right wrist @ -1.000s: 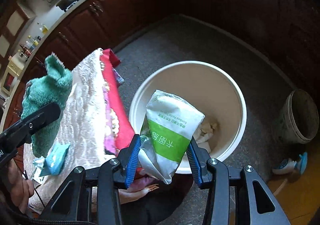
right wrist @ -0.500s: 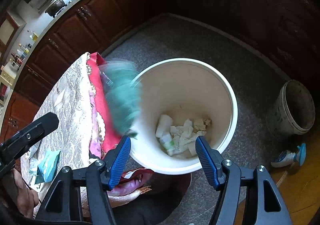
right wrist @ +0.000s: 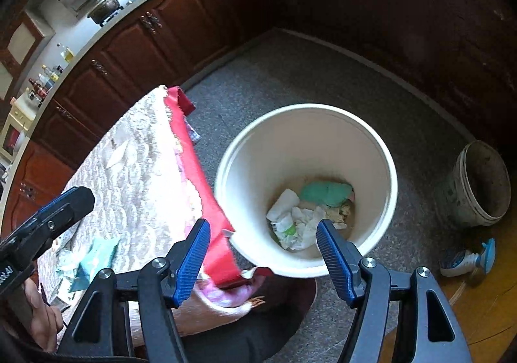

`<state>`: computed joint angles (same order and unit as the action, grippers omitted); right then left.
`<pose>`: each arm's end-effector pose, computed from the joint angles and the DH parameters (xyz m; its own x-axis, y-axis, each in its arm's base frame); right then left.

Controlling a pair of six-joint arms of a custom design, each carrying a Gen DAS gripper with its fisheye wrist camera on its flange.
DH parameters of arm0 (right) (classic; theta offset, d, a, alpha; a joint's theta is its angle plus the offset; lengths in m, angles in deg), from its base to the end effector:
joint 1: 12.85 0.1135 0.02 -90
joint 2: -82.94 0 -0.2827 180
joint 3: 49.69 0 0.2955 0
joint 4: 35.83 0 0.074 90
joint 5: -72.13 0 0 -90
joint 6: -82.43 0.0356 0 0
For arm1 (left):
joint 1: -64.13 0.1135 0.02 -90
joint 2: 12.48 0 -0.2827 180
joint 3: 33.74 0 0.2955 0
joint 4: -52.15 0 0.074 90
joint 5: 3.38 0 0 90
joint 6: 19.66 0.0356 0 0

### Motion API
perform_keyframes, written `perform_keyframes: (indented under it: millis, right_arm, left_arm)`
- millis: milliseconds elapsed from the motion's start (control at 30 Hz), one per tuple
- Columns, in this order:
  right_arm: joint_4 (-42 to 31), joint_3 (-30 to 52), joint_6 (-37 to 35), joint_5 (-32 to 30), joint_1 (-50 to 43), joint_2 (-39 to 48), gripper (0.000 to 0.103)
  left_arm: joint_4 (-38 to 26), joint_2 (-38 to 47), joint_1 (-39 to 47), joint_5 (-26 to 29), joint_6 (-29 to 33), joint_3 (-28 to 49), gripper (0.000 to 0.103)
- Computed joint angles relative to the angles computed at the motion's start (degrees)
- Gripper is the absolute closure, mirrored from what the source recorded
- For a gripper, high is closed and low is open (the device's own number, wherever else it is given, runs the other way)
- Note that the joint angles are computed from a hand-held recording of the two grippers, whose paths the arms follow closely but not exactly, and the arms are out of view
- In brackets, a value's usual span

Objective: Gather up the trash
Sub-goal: 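Move both open tools back over the trash on the mattress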

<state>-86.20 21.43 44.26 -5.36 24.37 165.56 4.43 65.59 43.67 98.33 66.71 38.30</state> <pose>0.2631 0.1902 0.2390 -0.8343 0.3301 -0.4415 0.2374 0.9380 0.2526 0.2971 -0.1186 0.2713 -0.7828 0.2259 -0.5798 0.4060 0.8916 -0.2008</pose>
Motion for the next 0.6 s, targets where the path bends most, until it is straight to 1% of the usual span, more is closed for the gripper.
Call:
perform_keyframes:
  millis: [100, 600]
  right_arm:
    - [-1.0, 2.1, 0.0, 1.7, 1.8, 0.9, 0.032]
    - [-3.7, 11.4, -0.2, 9.9, 8.9, 5.9, 0.031]
  left_arm:
    - [-0.3, -1.2, 2.0, -0.3, 0.8, -0.4, 0.044]
    - [-1.5, -7.2, 12.2, 0.6, 4.6, -4.1, 0.044]
